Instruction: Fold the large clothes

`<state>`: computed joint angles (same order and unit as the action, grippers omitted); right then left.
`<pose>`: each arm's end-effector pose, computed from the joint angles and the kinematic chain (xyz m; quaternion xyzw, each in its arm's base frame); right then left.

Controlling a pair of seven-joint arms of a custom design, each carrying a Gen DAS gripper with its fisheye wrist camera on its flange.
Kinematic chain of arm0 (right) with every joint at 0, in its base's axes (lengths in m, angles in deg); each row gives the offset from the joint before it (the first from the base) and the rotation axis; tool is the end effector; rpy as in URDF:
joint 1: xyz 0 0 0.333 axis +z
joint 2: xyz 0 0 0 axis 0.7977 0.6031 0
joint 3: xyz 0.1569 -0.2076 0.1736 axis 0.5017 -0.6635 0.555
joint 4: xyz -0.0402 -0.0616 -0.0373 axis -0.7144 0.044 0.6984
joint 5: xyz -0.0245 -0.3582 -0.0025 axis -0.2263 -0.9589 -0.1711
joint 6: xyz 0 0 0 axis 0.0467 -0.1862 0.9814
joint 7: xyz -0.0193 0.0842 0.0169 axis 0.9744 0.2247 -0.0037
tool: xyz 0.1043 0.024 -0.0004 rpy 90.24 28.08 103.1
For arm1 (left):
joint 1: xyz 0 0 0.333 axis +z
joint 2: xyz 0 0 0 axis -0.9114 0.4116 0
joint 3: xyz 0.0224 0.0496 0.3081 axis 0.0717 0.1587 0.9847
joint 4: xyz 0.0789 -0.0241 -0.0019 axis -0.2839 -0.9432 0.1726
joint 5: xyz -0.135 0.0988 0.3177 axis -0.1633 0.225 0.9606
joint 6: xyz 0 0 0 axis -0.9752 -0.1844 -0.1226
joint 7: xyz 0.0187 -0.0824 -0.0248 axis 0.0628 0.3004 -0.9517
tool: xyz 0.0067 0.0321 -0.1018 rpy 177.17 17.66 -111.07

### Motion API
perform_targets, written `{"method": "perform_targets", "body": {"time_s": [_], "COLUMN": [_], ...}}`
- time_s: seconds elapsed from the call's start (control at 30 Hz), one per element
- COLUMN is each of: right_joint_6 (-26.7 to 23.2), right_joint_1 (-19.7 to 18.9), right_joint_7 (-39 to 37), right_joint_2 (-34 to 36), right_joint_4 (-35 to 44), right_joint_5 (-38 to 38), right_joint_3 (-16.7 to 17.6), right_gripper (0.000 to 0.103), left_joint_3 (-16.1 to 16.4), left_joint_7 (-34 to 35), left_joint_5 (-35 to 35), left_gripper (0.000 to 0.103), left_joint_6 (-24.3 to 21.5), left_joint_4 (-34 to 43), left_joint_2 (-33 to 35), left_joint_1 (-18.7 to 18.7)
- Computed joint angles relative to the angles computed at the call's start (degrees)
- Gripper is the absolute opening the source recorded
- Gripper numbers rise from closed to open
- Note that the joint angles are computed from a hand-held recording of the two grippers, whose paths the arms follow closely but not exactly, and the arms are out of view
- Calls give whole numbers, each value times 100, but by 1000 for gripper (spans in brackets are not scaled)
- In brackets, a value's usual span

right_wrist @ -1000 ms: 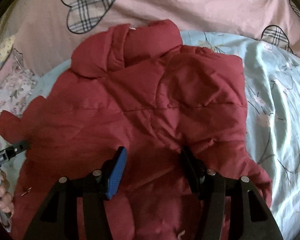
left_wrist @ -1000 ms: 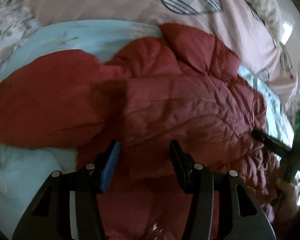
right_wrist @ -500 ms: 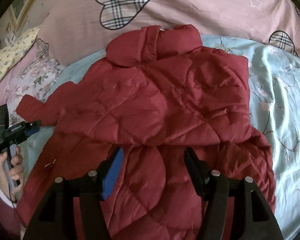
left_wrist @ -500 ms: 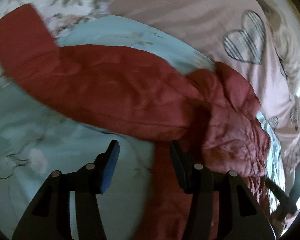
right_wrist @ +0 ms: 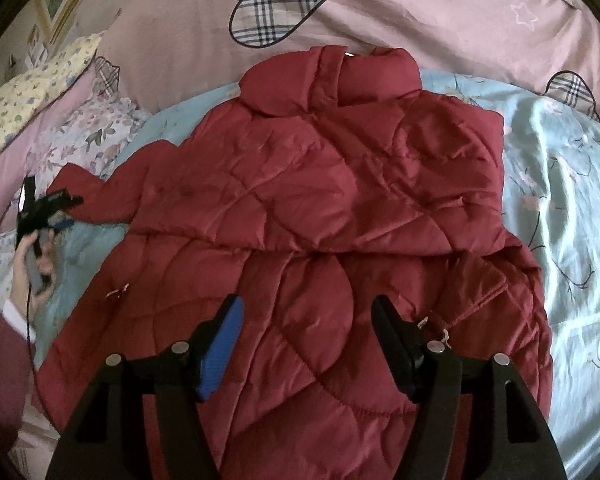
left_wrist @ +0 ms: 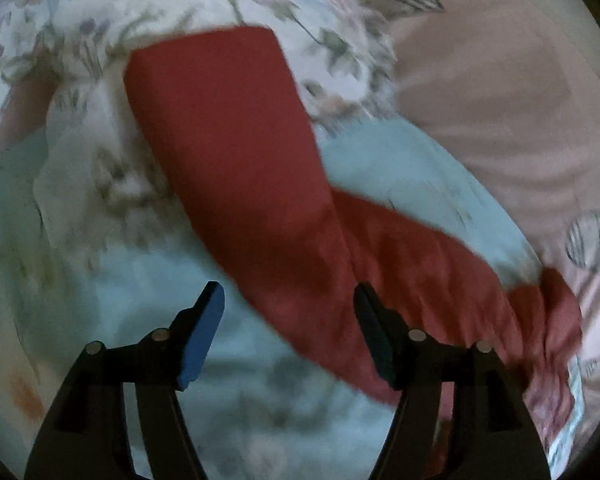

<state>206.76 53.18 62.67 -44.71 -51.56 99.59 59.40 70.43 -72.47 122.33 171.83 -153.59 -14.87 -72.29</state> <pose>0.5812 0.0216 0.3914 -0.8294 0.4571 -0.0449 0.3179 0.4366 -0.1488 0.3667 -0.9228 0.1899 -0.2005 0.2686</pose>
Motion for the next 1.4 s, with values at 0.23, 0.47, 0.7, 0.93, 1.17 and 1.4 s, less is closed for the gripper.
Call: {"method": "perform_targets", "body": {"time_s": [0.23, 0.47, 0.7, 0.93, 1.17, 1.4], "right_joint_6": [-38, -133, -257, -388, -625, -843], "right_joint_1": [-10, -48, -77, -124, -225, -374], "right_joint_7": [5, 96, 109, 165, 265, 378], "right_joint_2": [-60, -55, -83, -68, 9, 113], "right_joint_4": [-74, -75, -46, 13, 155, 361], "right_joint_5": [-12, 57, 134, 168, 224, 329], "right_joint_3": [-35, -49, -80, -116, -155, -194], "right_gripper": [68, 68, 68, 68, 68, 68], "left_joint_3": [136, -105, -283, -272, -28, 191], "left_joint_7": [147, 287, 435, 768, 1463, 2564], "left_joint_5": [544, 901, 1335, 1667, 1463, 850], "left_gripper": [12, 8, 8, 8, 7, 7], "left_joint_6": [390, 49, -56, 218, 471, 669], "left_joint_4": [1, 403, 1052, 2078, 3330, 4492], "left_joint_2": [-59, -63, 173, 897, 1970, 2960], "left_joint_1": [250, 1, -405, -888, -1473, -1955]}}
